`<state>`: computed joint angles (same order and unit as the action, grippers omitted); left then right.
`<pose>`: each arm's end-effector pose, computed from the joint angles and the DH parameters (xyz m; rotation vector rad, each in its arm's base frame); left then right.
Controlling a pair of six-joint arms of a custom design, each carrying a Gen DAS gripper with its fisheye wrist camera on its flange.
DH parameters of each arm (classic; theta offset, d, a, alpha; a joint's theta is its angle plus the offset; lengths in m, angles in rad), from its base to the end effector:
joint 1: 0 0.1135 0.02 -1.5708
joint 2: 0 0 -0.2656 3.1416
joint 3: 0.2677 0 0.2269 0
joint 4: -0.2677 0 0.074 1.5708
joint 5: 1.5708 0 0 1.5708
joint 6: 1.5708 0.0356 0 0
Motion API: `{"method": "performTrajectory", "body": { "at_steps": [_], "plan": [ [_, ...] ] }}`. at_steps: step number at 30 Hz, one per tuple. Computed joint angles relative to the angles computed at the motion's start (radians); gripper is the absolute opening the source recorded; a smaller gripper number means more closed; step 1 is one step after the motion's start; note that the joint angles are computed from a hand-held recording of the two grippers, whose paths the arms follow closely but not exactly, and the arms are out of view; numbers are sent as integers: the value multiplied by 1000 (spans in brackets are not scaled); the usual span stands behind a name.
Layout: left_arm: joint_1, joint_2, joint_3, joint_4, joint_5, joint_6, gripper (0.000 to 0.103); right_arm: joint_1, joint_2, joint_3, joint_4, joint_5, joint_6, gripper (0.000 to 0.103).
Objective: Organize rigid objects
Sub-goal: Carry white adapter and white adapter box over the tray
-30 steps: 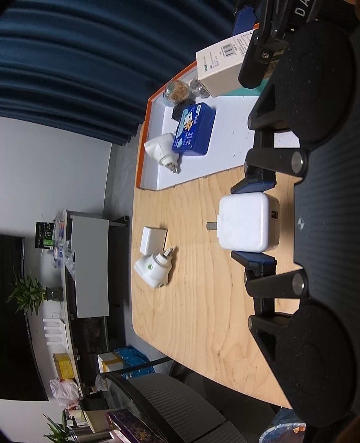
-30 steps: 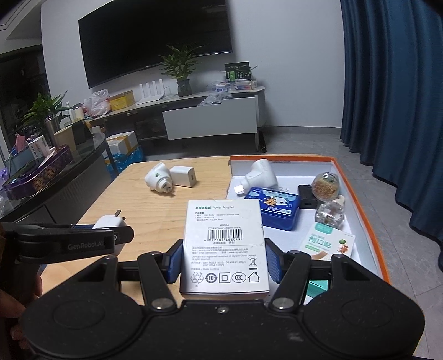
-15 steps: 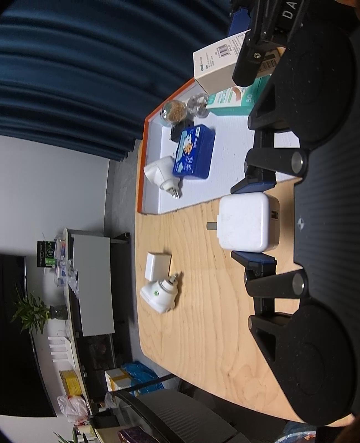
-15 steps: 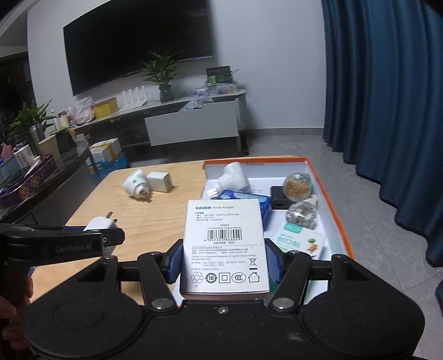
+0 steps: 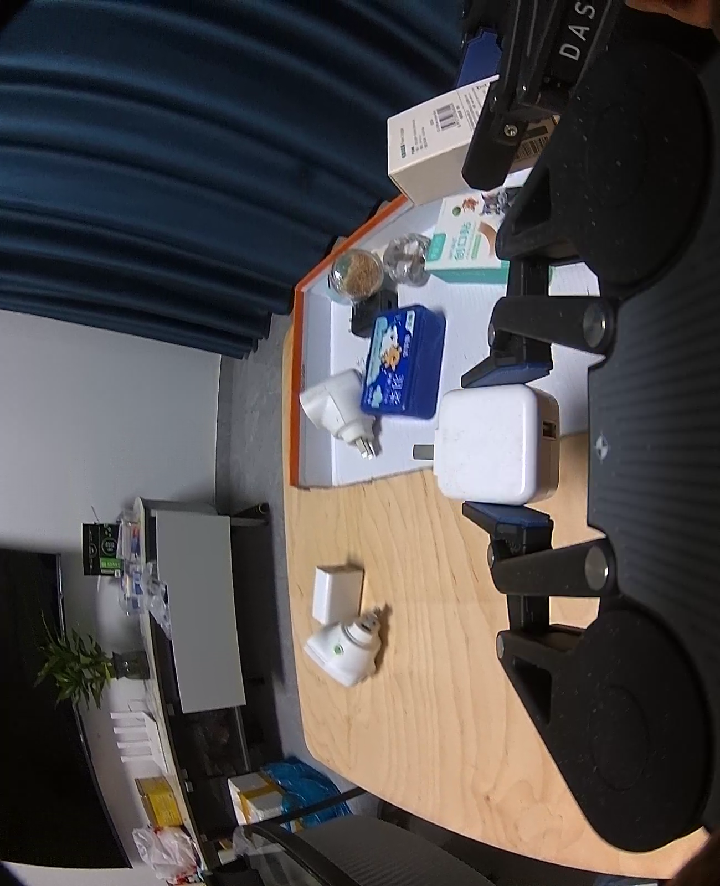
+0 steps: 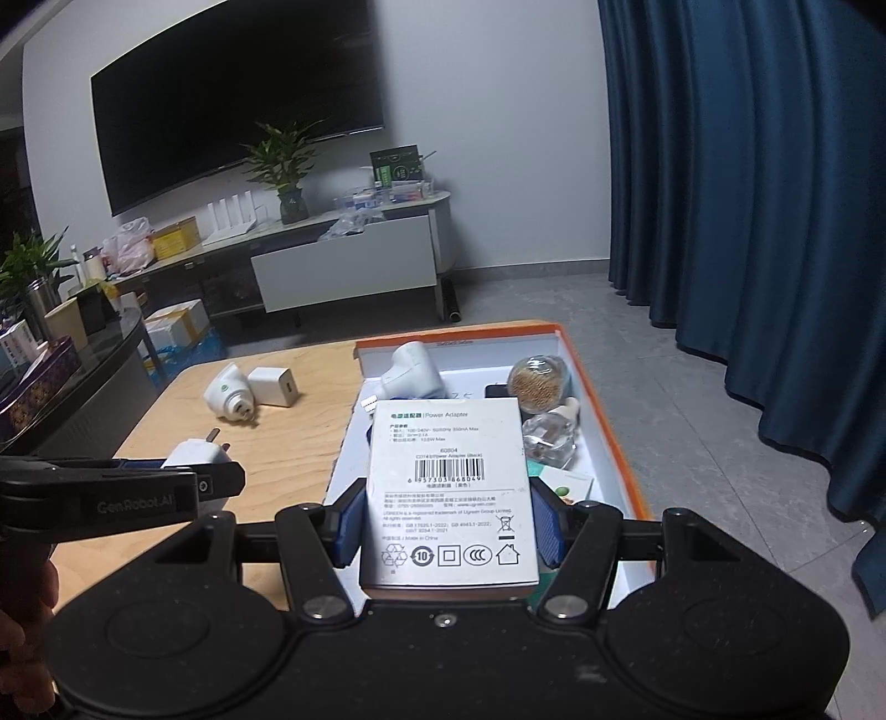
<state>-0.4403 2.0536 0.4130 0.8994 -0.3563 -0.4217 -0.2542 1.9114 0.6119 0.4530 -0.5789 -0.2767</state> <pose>0.2469 -0.1026 0.0538 -0.1574 2.2508 -0.0458 0.2894 -0.0551 0.0914 -0.2816 2.2667 0.4267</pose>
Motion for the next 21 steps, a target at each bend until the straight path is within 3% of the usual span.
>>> {"method": "performTrajectory", "body": {
  "at_steps": [21],
  "plan": [
    [-40, 30, 104, -69, 8, 8, 42, -29, 47, 70, 9, 13, 22, 71]
  ]
}}
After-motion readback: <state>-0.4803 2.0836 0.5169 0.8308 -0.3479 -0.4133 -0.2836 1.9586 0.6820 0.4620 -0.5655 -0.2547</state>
